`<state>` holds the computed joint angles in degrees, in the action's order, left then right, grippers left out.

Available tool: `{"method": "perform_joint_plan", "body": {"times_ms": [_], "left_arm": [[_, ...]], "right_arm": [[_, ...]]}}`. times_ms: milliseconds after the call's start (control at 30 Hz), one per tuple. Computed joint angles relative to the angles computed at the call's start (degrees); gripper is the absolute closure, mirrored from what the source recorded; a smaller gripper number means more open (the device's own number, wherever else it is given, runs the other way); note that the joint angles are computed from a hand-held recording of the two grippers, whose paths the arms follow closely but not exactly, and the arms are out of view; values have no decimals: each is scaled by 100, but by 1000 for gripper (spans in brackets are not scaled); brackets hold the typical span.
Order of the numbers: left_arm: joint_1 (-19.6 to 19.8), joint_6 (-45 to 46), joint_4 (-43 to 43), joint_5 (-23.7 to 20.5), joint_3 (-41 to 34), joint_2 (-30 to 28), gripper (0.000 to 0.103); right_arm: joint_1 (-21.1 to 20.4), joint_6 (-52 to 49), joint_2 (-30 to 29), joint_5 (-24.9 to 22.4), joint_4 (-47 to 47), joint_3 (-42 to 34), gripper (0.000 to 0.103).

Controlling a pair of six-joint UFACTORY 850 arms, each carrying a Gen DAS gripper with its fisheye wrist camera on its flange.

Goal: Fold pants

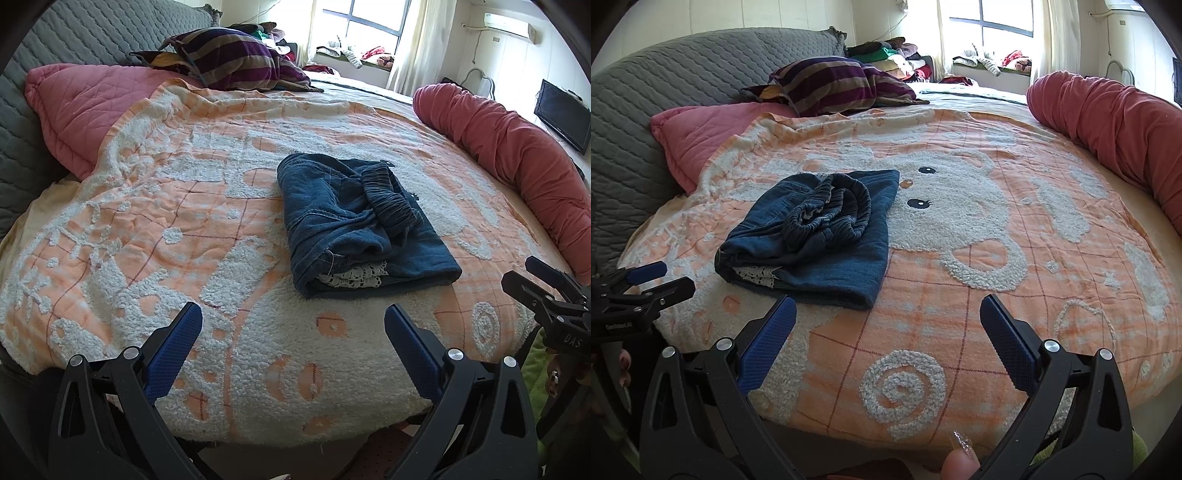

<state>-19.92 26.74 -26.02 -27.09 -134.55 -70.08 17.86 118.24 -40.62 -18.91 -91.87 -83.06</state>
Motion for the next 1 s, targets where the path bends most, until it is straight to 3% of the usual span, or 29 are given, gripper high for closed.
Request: {"method": "perform_joint_plan", "body": {"times_ms": [1000], "left_arm": [[14, 66, -70, 121, 201, 130, 4]], "right_arm": [[15, -36, 6, -40, 80, 11, 9]]}}
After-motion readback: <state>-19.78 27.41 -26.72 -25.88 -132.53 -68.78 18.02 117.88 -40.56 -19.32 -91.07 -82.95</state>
